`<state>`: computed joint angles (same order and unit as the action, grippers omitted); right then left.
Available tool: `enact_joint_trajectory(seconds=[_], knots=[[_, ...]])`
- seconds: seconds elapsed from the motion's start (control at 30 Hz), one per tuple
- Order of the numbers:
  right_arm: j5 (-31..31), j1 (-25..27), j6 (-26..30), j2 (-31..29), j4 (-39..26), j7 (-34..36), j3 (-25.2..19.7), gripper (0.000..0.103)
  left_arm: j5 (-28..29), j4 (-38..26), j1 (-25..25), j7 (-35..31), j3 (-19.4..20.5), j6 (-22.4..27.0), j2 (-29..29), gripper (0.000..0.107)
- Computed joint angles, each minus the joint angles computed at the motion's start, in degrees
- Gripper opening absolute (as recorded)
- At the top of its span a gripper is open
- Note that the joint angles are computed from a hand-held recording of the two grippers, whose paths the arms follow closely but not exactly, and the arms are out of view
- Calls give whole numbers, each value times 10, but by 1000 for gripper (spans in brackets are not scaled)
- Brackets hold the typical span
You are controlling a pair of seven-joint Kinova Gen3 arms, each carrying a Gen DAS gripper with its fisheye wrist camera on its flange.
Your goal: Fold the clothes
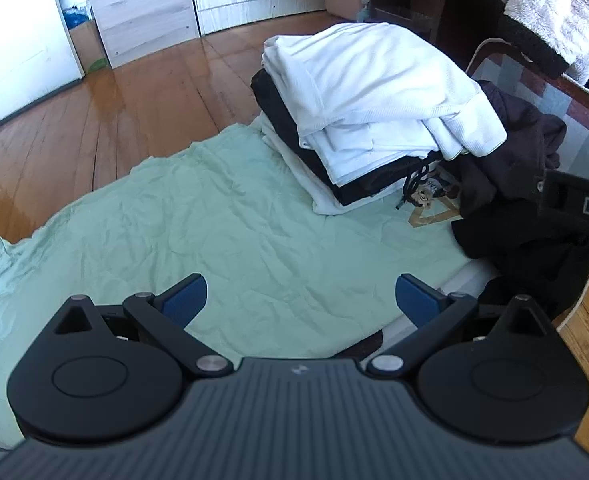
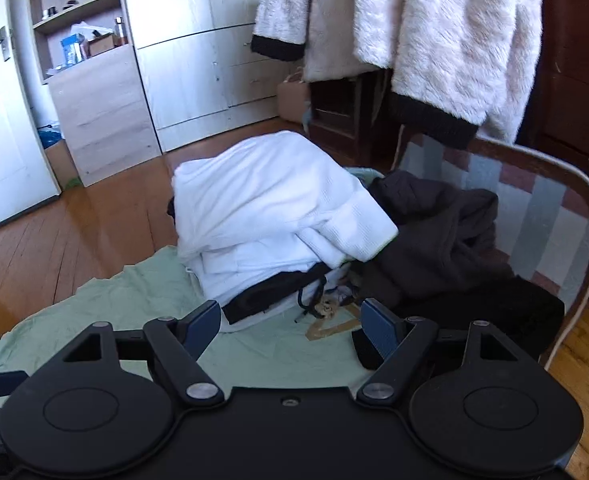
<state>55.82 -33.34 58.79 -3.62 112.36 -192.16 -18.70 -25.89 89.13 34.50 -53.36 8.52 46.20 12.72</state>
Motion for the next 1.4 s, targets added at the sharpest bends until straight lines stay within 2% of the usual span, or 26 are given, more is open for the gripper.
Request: enact_joint_trajectory(seconds=[0.17, 0.47, 0.7, 0.9, 1.0, 1.2, 1.4], knots=[[-14, 7, -16, -4, 4, -6, 3, 81, 34, -7, -15, -36, 7, 6, 1, 103], [-16, 5, -22, 0, -3, 9, 0, 81, 37, -5, -12, -34, 3, 4, 0, 103], [-14, 2, -16, 0, -2, -1, -1, 81, 71, 5, -28, -70, 9, -12, -5, 103], [-13, 2, -27, -3, 1, 9, 1, 81, 68, 8, -24, -76, 8, -16, -7, 103], [-3, 1, -28, -3, 4, 14, -5, 81, 48, 13, -14, -57, 3, -21, -9, 103], [-8, -3, -28, -2, 1, 22, -5, 81, 50, 8, -20, -58, 4, -11, -6, 103], [-12, -10, -2, 3, -9, 37, -8, 81, 42, 23, -21, -39, 1, -24, -13, 103]])
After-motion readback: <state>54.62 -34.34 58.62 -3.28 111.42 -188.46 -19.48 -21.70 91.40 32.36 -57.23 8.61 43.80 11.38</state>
